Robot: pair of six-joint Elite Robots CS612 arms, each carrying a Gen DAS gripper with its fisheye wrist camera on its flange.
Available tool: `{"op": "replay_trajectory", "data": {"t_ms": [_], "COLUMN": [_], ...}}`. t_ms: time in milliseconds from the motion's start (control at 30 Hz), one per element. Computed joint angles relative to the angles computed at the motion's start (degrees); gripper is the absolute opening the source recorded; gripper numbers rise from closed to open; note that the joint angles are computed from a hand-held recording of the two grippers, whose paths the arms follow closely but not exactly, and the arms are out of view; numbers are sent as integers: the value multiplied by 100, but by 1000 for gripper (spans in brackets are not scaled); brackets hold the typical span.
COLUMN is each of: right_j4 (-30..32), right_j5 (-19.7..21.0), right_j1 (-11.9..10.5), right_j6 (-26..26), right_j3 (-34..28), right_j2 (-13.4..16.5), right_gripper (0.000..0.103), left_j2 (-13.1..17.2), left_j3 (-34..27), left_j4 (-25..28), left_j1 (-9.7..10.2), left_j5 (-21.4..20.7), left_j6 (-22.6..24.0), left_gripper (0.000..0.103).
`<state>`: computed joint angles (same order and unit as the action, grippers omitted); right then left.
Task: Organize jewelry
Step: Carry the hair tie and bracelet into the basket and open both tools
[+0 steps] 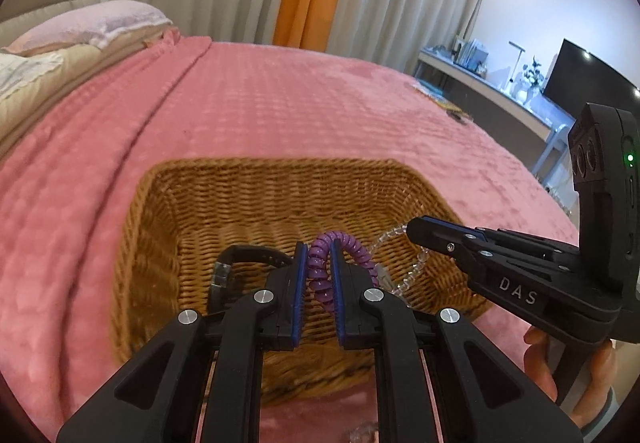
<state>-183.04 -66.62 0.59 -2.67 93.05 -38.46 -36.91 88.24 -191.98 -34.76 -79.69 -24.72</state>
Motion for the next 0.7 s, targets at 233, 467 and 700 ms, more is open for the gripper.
{"op": "replay_trajectory", "data": {"t_ms": [233,467,700], "right_j4": [-116,-603,-1323], "right_j5": [-207,-119,219], "right_j1": [-38,-93,-248], "right_j6": [128,12,-69], "right_j3": [10,535,1359], "right_j2": [28,-325,-826], "right_gripper": [7,26,32], "left_j2": [49,-307,-891], "left_j3": [-70,536,1620], "left_j4": [134,-712,-1819], "left_j1": [-41,-69,-294], "left_j5": [48,-68,439], "left_j6": [140,113,139], "left_gripper": [30,60,65]}}
